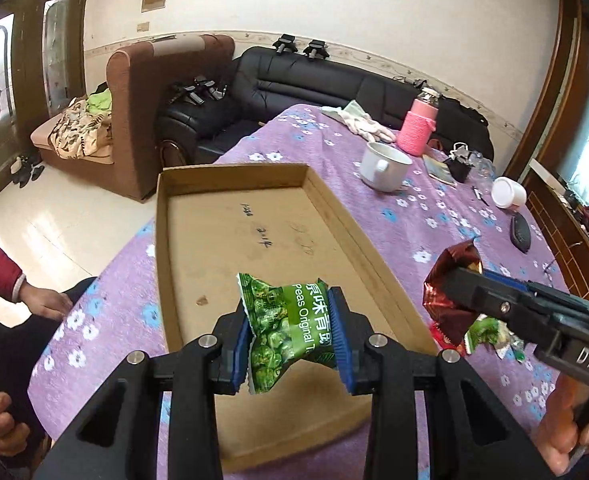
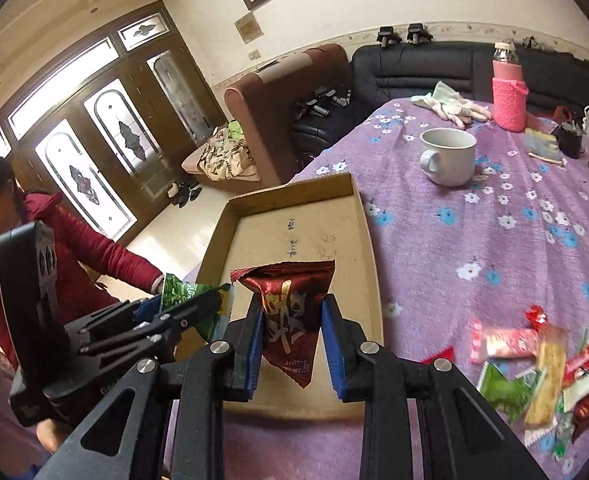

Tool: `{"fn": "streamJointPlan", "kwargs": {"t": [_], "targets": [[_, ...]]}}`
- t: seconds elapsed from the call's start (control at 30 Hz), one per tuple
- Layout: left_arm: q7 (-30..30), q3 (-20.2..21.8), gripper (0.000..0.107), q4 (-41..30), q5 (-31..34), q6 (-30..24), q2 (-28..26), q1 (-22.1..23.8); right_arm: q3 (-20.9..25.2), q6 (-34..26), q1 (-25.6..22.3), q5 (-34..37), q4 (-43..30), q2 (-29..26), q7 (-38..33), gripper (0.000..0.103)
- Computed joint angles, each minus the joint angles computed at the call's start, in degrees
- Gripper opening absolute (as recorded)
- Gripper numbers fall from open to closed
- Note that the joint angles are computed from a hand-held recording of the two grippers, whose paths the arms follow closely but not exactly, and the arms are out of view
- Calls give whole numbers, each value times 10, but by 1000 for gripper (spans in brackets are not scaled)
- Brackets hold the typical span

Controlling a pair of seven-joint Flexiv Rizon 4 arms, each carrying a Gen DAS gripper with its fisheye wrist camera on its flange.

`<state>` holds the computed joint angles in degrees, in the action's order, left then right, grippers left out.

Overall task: Organize snacks
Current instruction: 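Carry both snacks over the cardboard box and open both grippers to drop them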

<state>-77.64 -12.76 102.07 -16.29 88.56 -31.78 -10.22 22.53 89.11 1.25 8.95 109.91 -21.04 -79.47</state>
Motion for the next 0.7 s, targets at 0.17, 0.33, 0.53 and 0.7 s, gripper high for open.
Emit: {"fn": "streamJointPlan", "kwargs": {"t": [0.17, 0.33, 0.53, 0.7], "targets": [[1, 16, 34, -41, -1, -39, -24, -3, -15, -32, 13, -5, -35, -20, 16, 30], [2, 33, 34, -83, 3, -84, -49, -11, -36, -60, 34, -14, -68, -41, 30, 30], [12, 29, 34, -117, -3, -122, -72, -2, -56, -86, 53, -25, -101, -66, 55, 30], [30, 24, 34, -145, -17, -159, -87, 11, -58, -113, 56, -25, -144, -90, 69, 30]]}}
